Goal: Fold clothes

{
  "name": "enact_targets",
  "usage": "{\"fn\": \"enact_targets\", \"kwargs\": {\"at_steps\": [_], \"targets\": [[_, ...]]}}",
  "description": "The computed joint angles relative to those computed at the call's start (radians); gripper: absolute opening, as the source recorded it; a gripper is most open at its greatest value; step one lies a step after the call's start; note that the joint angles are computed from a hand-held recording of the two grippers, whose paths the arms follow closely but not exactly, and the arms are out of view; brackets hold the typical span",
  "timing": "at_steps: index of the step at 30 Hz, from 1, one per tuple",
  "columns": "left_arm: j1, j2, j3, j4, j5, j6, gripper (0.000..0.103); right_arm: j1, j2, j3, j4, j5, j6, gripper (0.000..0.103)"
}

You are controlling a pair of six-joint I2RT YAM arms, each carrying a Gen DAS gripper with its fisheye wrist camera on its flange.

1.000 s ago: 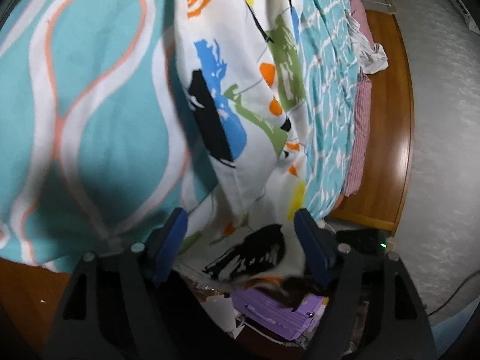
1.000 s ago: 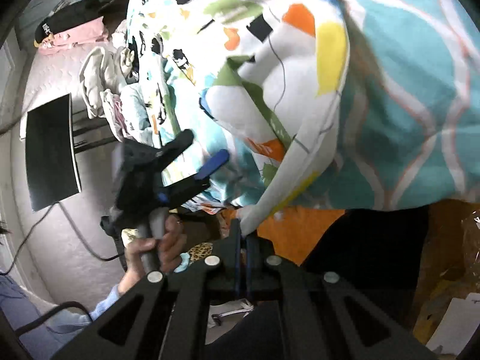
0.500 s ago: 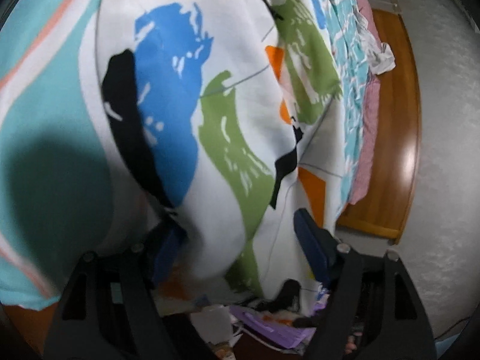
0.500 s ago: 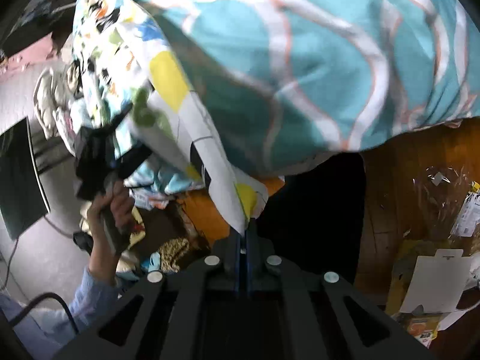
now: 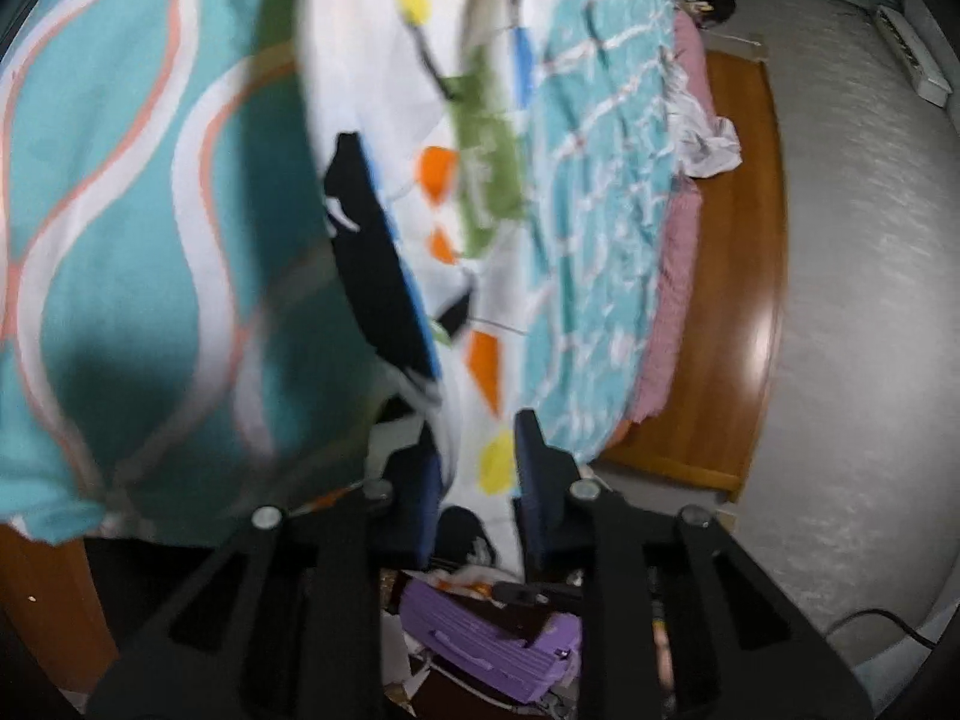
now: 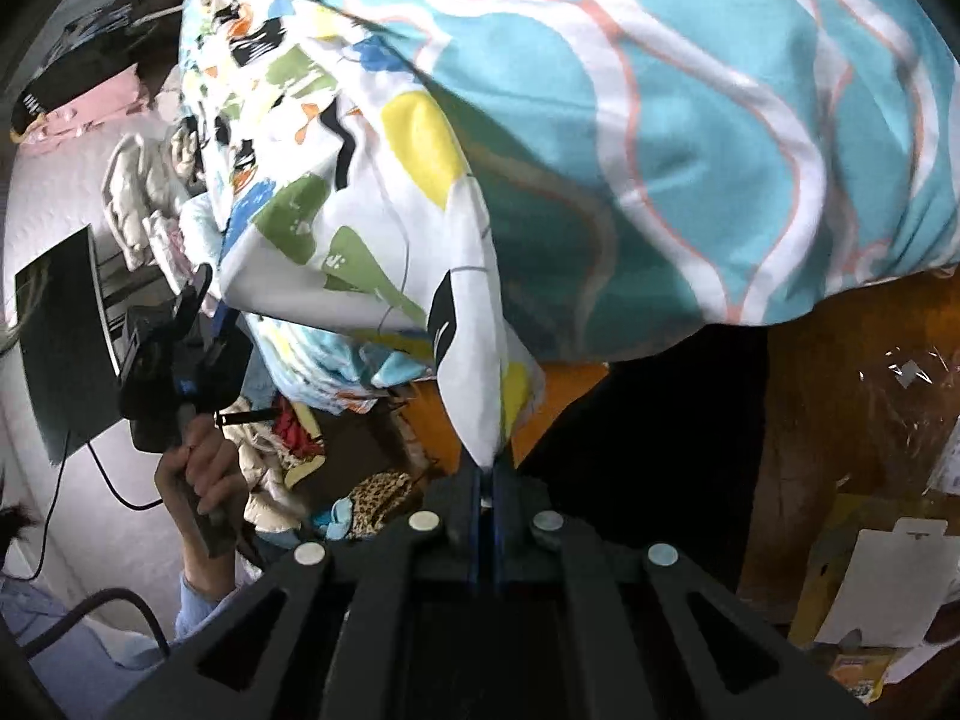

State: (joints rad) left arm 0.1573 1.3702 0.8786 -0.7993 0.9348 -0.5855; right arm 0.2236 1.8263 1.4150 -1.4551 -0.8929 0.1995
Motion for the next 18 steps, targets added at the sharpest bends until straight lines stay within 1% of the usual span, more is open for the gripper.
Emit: {"fn": "enact_targets", "kwargs": {"at_steps": [2, 4, 6, 7, 9, 11, 12, 13, 14, 15, 18], "targets": [[0.028, -0.038, 0.019, -0.087, -0.001, 0.026, 0.023, 0.0, 0.012, 0.014, -0.028, -0.015, -0.037, 0.003], [0.063, -0.076, 0.028, -0.173, -0.001, 0.056, 0.023, -0.007, 0.026, 0.017, -0.035, -0.022, -0.049, 0.003], [0.107, -0.103, 0.013, -0.281, -0.034, 0.136, 0.023, -0.014, 0.041, 0.009, -0.022, -0.003, -0.042, 0.003], [0.129, -0.1, -0.001, -0.327, -0.069, 0.188, 0.023, -0.014, 0.05, 0.004, -0.008, 0.06, -0.011, 0.003], [0.132, -0.096, -0.049, -0.328, -0.142, 0.206, 0.023, -0.011, 0.075, -0.004, 0.022, 0.229, 0.07, 0.006], [0.152, -0.08, -0.107, -0.326, -0.244, 0.233, 0.023, -0.024, 0.062, -0.029, 0.051, 0.357, 0.136, 0.019], [0.163, -0.07, -0.138, -0.318, -0.297, 0.242, 0.025, -0.032, 0.054, -0.042, 0.064, 0.418, 0.166, 0.04], [0.17, -0.055, -0.164, -0.315, -0.328, 0.265, 0.028, -0.041, 0.042, -0.052, 0.07, 0.446, 0.181, 0.058], [0.166, -0.052, -0.177, -0.316, -0.35, 0.268, 0.03, -0.048, 0.032, -0.055, 0.066, 0.454, 0.185, 0.062], [0.158, -0.052, -0.189, -0.317, -0.372, 0.266, 0.033, -0.053, 0.022, -0.053, 0.059, 0.448, 0.183, 0.063], [0.179, -0.167, -0.264, -0.293, -0.323, 0.242, 0.034, -0.035, 0.026, -0.018, 0.018, 0.416, 0.144, 0.063]]}}
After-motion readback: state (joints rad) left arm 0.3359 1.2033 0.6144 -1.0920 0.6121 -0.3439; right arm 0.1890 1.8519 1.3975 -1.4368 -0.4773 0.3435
